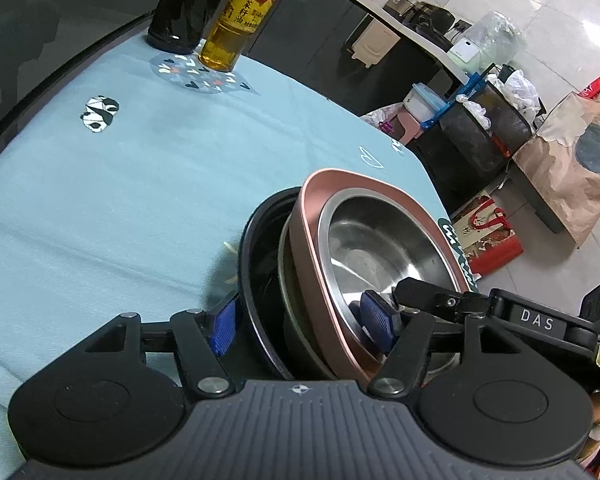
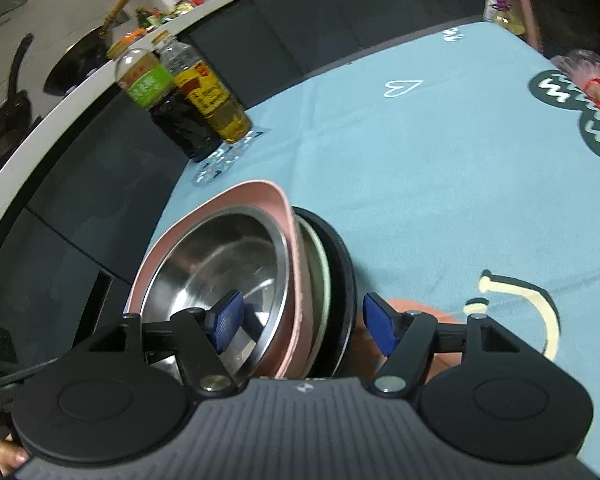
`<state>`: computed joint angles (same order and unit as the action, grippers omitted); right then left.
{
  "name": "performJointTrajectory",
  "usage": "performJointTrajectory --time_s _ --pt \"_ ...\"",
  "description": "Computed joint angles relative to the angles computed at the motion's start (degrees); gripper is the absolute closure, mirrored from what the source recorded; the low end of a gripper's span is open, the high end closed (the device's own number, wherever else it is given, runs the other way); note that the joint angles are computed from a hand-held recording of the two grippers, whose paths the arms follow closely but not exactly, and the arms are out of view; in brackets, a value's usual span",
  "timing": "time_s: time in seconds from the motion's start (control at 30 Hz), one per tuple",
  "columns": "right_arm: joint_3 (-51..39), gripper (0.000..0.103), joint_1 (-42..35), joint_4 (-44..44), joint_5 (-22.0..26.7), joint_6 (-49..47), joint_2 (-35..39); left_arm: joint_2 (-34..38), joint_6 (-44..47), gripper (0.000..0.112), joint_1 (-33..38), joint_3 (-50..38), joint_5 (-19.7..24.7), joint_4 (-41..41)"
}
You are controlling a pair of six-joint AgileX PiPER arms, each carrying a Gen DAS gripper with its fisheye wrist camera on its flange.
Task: Organize plates and bowls
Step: 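Lower the stacked dishes into the black bowl with both grippers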
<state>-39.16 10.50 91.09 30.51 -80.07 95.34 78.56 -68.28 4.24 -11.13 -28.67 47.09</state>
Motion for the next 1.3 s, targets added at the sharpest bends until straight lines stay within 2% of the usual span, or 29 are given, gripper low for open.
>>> performJointTrajectory --time_s 0.13,0.23,0.4,0.63,0.93,1.07,1.23,1.3 --pt "-2.0 0.041 -1.1 -5.1 3.4 5.4 1.7 -0.2 1.6 0.048 -2.1 -0.4 1.7 -3.3" --pt "-1.6 0.041 -1.0 -3.1 3.3 3.0 1.7 -0.3 4.2 0.047 -3.9 -0.3 2.5 -7.1" --pt "-1.2 0.040 -0.4 -2.4 2.4 1.9 1.3 -0.2 5.0 0.047 -4.6 -0.4 2.9 -8.6" --pt "-1.1 0.038 -0.1 -0.7 2.5 0.4 1.8 0.0 12.0 0.044 -7.8 0.4 2.8 -17.5" --pt "-1.0 0.037 -0.4 0.5 3.2 -0.5 2.3 0.2 11.4 0.044 -6.9 0.4 2.1 -16.2" --pt "-0.5 0.039 0.6 1.3 1.4 -0.9 1.3 0.1 16.9 0.046 -9.4 0.9 2.1 -23.2" --pt "0.4 0.041 2.9 2.3 -2.4 -1.6 -0.7 -1.4 24.5 0.048 -13.5 0.5 4.9 -32.8" --pt "0.6 0.042 3.1 2.3 -3.0 -1.8 -1.1 -1.6 25.7 0.049 -14.0 0.3 5.5 -34.3"
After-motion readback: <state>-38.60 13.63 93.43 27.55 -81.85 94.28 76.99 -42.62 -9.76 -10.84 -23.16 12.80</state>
